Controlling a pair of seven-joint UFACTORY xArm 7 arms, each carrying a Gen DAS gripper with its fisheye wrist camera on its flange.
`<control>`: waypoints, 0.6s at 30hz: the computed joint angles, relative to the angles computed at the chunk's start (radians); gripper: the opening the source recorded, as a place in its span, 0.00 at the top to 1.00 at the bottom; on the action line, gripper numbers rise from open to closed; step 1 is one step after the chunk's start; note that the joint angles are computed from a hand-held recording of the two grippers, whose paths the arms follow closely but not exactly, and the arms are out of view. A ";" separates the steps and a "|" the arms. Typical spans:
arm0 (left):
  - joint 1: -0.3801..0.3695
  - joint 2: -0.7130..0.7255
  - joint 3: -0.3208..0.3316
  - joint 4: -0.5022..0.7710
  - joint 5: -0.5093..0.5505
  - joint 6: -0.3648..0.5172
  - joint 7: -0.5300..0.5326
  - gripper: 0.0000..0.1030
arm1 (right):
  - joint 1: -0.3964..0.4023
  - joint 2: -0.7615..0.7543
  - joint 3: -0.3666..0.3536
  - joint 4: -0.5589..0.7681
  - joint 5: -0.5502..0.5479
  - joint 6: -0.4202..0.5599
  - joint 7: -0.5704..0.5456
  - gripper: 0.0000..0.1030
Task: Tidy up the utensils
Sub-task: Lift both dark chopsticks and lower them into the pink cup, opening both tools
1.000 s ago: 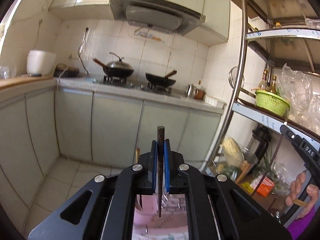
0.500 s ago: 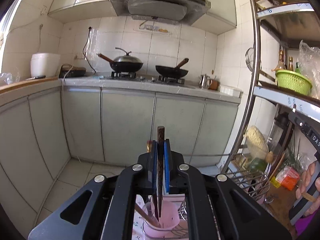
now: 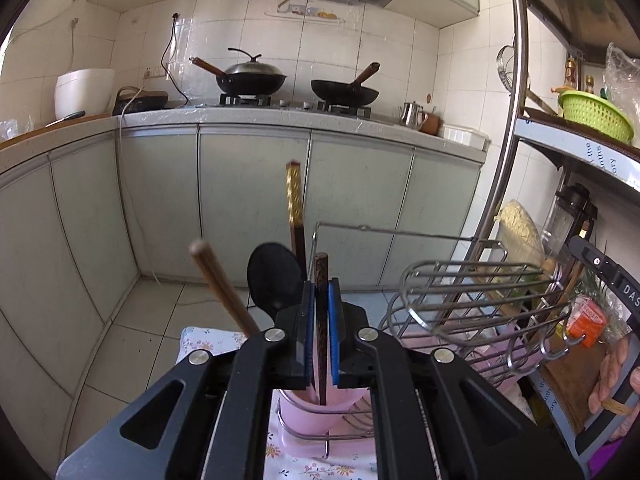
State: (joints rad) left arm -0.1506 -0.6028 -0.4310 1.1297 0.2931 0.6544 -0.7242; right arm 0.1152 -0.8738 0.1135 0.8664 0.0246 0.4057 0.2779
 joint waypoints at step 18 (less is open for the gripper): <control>0.021 -0.101 -0.019 0.022 0.009 0.000 0.029 0.65 | 0.033 -0.036 -0.025 0.099 0.044 0.205 -0.030 0.63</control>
